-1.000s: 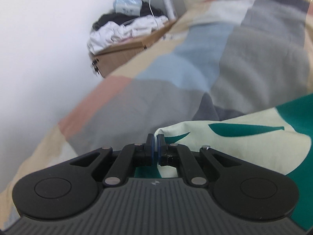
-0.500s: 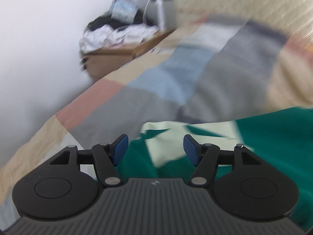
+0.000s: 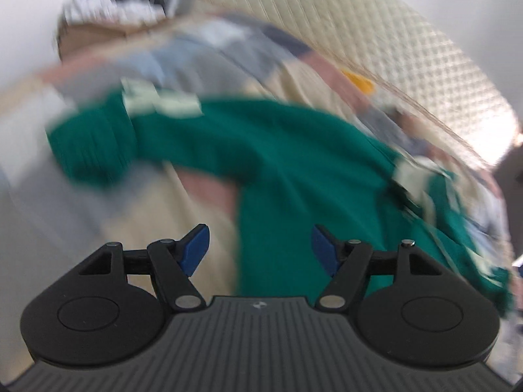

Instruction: Fold large clothes

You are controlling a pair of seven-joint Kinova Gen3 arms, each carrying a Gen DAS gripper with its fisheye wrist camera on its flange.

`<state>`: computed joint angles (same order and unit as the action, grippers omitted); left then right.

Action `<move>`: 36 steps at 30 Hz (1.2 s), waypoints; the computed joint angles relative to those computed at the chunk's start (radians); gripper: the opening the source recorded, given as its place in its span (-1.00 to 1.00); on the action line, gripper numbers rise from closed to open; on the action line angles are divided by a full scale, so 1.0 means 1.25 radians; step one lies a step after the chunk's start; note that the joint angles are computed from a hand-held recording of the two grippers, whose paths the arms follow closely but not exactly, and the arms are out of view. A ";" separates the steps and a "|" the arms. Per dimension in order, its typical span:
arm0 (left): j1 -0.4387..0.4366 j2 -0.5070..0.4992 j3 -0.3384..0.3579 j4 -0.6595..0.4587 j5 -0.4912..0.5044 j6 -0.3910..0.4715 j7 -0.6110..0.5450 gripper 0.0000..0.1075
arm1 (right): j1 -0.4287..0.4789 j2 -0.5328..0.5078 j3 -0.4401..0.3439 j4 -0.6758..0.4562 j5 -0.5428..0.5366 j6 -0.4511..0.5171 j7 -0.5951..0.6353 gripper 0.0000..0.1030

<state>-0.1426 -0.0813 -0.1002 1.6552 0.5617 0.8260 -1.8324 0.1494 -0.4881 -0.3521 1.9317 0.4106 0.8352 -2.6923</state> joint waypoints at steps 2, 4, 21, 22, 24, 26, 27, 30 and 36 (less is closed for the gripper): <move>-0.016 -0.027 0.036 0.014 -0.012 0.065 0.026 0.37 | -0.043 -0.019 -0.016 -0.024 -0.063 0.033 0.022 0.14; 0.008 -0.056 0.042 0.023 -0.042 0.099 0.062 0.37 | -0.095 -0.036 -0.034 -0.031 -0.115 0.024 0.047 0.14; -0.005 -0.035 -0.048 0.077 0.004 0.124 0.057 0.37 | -0.146 0.248 -0.439 -0.076 0.114 -0.124 0.123 0.51; -0.011 -0.024 -0.046 0.075 0.012 0.122 0.064 0.37 | -0.165 0.263 -0.432 -0.071 0.135 -0.126 0.132 0.52; -0.020 -0.006 -0.035 0.071 0.016 0.110 0.072 0.37 | -0.230 0.285 -0.379 -0.062 0.147 -0.128 0.157 0.51; -0.022 0.006 -0.018 0.076 0.011 0.079 0.087 0.37 | -0.295 0.303 -0.333 -0.060 0.182 -0.107 0.161 0.21; -0.023 0.013 -0.016 0.079 0.022 0.071 0.081 0.37 | -0.328 0.301 -0.303 -0.055 0.192 -0.105 0.153 0.09; -0.032 0.029 -0.014 0.090 0.071 0.052 0.057 0.37 | -0.392 0.290 -0.196 -0.039 0.181 -0.163 0.130 -0.58; -0.058 0.039 -0.033 0.126 0.264 0.054 -0.117 0.37 | -0.422 0.217 0.025 0.034 -0.009 -0.358 0.060 -0.79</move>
<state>-0.2154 -0.0323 -0.1409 1.8132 0.8919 0.8933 -1.9791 -0.3777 -0.2171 -0.3205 1.9739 0.3997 0.3880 -2.6168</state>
